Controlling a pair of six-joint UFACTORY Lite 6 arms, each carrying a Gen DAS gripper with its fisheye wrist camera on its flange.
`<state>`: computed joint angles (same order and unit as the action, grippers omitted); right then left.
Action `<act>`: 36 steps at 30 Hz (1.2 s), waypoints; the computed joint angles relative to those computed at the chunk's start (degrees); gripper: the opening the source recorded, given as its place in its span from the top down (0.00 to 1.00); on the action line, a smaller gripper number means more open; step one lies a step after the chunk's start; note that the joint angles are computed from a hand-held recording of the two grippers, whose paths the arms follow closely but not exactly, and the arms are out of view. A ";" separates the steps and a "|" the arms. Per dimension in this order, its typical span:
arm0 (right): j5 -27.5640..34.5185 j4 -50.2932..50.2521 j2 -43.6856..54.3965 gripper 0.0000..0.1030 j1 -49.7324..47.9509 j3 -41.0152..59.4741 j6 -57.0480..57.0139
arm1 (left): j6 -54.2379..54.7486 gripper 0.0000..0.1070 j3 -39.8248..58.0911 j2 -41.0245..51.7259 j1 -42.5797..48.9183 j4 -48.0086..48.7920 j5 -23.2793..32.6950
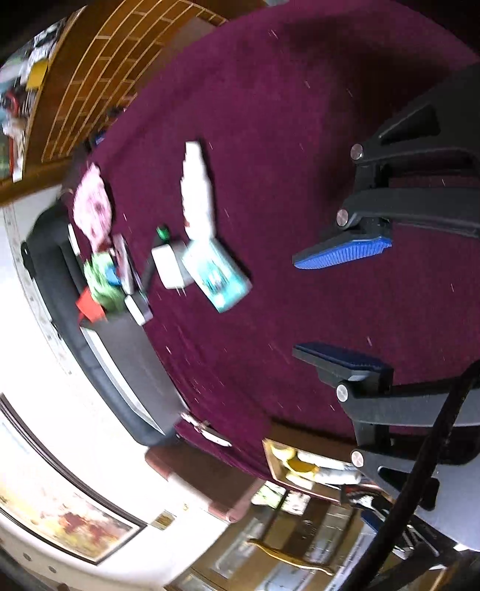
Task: Organize objects
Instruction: 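Move both grippers back out over the table toward the remaining items, then grasp the white spray bottle with the right gripper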
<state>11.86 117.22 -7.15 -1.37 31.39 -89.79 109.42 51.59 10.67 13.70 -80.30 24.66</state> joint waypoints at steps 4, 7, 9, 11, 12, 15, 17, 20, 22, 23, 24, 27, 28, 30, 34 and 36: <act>4.55 -8.18 2.18 0.62 -8.57 0.75 4.33 | -0.42 0.36 -1.05 -0.73 -5.43 -0.85 -3.44; 7.36 -9.62 5.05 0.62 -13.19 1.72 4.14 | -1.05 0.36 -1.70 -0.98 -9.27 -0.95 -5.99; 9.07 -9.83 7.54 0.62 -15.74 2.76 3.34 | -0.70 0.36 -2.21 -0.99 -11.41 -1.73 -7.34; 9.85 -9.24 9.30 0.62 -17.08 3.53 2.11 | -0.80 0.36 -2.13 -0.21 -13.78 -2.16 -8.90; 10.30 -9.05 10.26 0.62 -17.74 4.02 1.61 | -1.08 0.36 -1.89 0.45 -15.01 -2.25 -9.70; 11.60 -9.28 12.53 0.62 -19.68 5.39 1.01 | -0.79 0.36 -1.43 2.48 -18.74 -3.59 -12.23; 11.85 -9.51 13.80 0.62 -20.37 6.58 0.97 | 0.37 0.36 -0.99 4.09 -20.56 -5.38 -13.39; 12.32 -9.84 15.86 0.62 -21.27 8.77 1.15 | 2.43 0.36 0.08 7.11 -22.52 -8.09 -14.23; 12.31 -10.25 17.24 0.62 -21.68 10.57 1.67 | 2.64 0.36 0.87 9.29 -23.36 -8.59 -14.16; 12.34 -10.33 17.84 0.62 -21.91 11.39 1.88 | 2.85 0.36 1.26 10.15 -23.55 -8.78 -14.17; 12.40 -10.28 18.55 0.62 -22.05 12.26 1.89 | 3.14 0.36 1.64 11.08 -23.87 -9.11 -14.30; 12.01 -8.91 20.67 0.61 -22.16 14.90 0.86 | 2.50 0.36 2.82 13.95 -24.60 -8.69 -14.74; 11.96 -8.41 21.53 0.61 -22.14 15.88 0.46 | 4.16 0.36 2.87 14.45 -24.43 -10.58 -14.24; 11.56 -8.48 23.94 0.60 -21.87 18.61 0.75 | 3.47 0.36 3.24 14.94 -24.00 -10.39 -13.29; 9.20 -8.46 29.50 0.58 -21.18 25.65 1.46 | 6.74 0.32 3.19 15.20 -23.60 -13.74 -12.89; 6.26 -12.23 33.11 0.57 -20.36 30.62 5.12 | 8.74 0.30 2.99 15.23 -23.45 -15.65 -12.69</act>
